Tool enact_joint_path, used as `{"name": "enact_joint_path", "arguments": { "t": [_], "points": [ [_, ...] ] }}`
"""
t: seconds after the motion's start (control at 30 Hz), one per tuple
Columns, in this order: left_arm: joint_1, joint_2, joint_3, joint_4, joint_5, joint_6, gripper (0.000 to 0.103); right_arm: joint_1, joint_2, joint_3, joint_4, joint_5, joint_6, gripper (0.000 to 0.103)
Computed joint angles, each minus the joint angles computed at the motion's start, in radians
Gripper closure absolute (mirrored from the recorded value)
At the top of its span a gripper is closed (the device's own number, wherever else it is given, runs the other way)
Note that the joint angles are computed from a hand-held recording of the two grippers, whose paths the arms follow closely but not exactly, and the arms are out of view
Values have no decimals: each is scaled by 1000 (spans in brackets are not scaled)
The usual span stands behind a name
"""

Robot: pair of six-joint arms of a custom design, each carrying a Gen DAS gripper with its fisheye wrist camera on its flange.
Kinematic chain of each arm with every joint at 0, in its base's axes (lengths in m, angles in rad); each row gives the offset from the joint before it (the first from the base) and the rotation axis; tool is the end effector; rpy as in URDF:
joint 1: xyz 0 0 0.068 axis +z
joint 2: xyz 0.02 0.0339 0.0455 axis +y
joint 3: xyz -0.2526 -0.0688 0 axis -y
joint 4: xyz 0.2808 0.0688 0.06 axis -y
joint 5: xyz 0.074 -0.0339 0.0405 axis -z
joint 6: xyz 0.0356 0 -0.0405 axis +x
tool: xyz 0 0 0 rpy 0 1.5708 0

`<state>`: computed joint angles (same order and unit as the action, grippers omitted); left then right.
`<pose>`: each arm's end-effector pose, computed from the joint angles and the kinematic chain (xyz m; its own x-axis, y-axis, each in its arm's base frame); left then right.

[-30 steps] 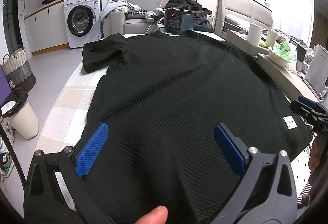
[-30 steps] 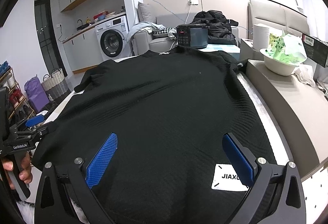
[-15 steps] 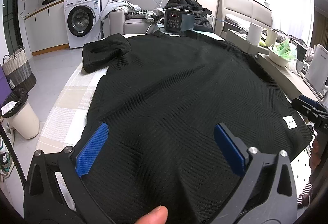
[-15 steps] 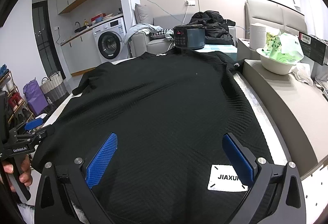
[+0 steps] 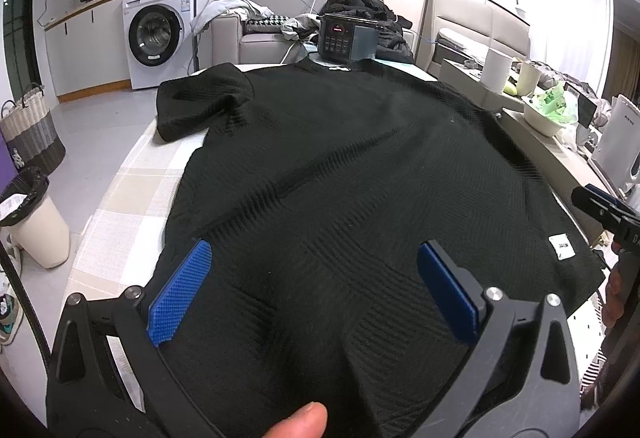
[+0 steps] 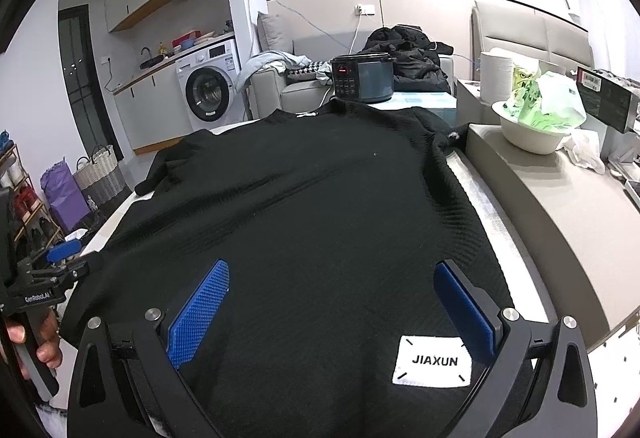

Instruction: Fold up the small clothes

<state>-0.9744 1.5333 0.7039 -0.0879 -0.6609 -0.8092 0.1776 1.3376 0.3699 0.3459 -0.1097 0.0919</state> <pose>0.1902 -0.2413 0.1183 -0.6287 -0.0911 -0.7723 -0.0167 0.9945 -0.1037 0.2545 0.0496 0.0983 -0.5951 -0.0141 -0.8035 -0.2095 0.9680 0.1381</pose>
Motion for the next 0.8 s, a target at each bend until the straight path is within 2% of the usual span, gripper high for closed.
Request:
{"name": "enact_joint_path", "arguments": {
  "t": [0.13, 0.37, 0.5, 0.63, 0.8],
  "points": [
    [21, -7, 4, 10, 27, 19, 1, -30, 12, 42, -47, -27, 36, 0],
    [107, -22, 8, 42, 79, 71, 1, -195, 136, 193, -105, -208, 174, 0],
    [177, -5, 34, 41, 93, 117, 1, -228, 201, 294, -142, -228, 193, 0],
    [266, 18, 52, 74, 157, 155, 1, -239, 323, 466, -211, -266, 234, 0],
    [377, 84, 107, 107, 245, 197, 1, -224, 508, 725, -296, -221, 282, 0]
  ]
}}
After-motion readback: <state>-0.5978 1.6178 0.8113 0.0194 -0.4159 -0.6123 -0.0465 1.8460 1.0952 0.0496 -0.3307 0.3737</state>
